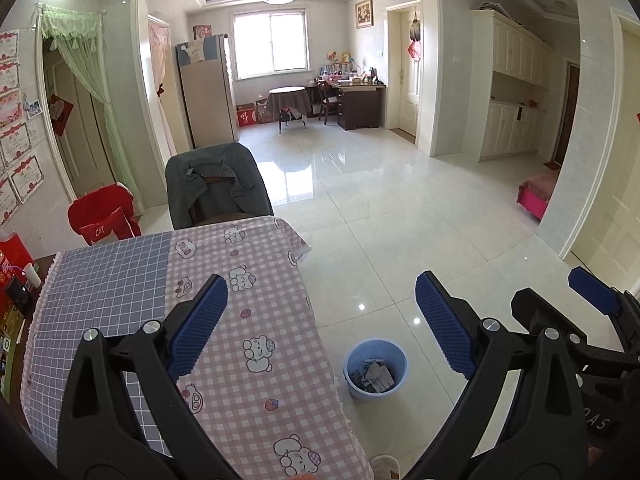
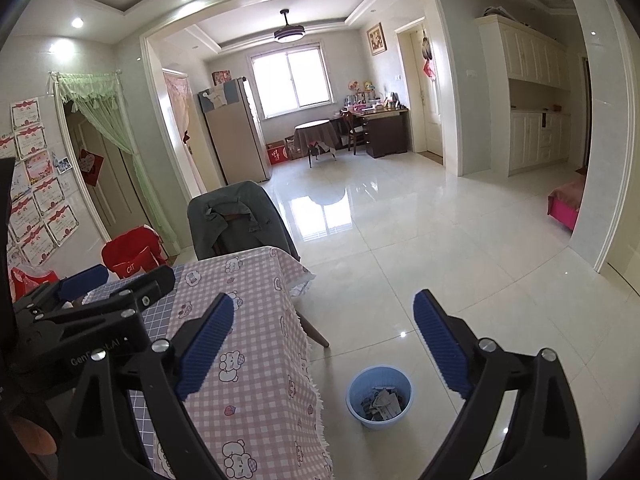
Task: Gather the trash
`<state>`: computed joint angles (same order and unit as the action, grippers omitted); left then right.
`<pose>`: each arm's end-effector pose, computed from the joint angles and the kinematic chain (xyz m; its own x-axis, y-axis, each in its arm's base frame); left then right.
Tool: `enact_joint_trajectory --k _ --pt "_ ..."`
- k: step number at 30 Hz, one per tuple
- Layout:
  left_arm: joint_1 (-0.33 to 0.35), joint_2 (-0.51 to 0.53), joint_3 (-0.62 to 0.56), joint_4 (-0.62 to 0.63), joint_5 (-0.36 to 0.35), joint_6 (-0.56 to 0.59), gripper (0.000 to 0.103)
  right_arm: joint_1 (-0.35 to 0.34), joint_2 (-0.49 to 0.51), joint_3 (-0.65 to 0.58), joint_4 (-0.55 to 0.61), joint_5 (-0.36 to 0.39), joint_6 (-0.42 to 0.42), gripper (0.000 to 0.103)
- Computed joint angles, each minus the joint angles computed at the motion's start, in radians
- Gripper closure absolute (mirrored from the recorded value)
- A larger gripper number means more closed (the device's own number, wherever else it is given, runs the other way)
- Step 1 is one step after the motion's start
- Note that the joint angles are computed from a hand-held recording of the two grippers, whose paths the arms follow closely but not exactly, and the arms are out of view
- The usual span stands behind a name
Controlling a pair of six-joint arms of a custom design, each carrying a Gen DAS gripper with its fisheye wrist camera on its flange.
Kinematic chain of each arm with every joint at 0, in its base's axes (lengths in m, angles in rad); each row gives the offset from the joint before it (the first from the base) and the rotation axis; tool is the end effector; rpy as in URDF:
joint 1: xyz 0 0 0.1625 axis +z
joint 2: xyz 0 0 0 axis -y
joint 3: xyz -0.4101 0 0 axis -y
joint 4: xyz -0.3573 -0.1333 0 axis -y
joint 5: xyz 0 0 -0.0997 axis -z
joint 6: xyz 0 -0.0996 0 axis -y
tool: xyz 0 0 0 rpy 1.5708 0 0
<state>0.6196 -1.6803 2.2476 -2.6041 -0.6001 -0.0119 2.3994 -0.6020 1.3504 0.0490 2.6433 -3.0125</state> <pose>-0.1768 -0.3908 0.3727 -0.6384 0.2382 -0.7319 0.7198 0.5217 -0.4581 0.4450 -0.3459 0.0479 -0.8367 0.1243 0.5334 -0.4232 0.4716 -0.7737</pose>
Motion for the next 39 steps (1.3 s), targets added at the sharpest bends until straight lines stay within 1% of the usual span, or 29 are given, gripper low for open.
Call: enact_joint_trajectory --k 2,9,20,23,39 --pt "-0.004 0.003 0.004 -0.015 0.005 0.007 0.01 -0.003 -0.005 0.005 -0.002 -0.005 -0.001 0.013" --pt "-0.005 0.008 0.001 -0.004 0.005 -0.011 0.01 -0.005 -0.006 0.008 -0.002 -0.009 0.004 0.013" --pt "-0.009 0.01 -0.002 0.004 0.005 -0.016 0.01 -0.007 -0.001 -0.006 0.027 -0.023 0.038 0.013" --pt "-0.011 0.016 0.0 -0.002 0.018 -0.014 0.01 -0.007 0.001 -0.009 0.031 -0.024 0.04 0.013" --pt "0.009 0.036 -0.01 -0.02 0.008 0.0 0.01 -0.013 0.002 -0.019 0.064 -0.035 0.067 0.013"
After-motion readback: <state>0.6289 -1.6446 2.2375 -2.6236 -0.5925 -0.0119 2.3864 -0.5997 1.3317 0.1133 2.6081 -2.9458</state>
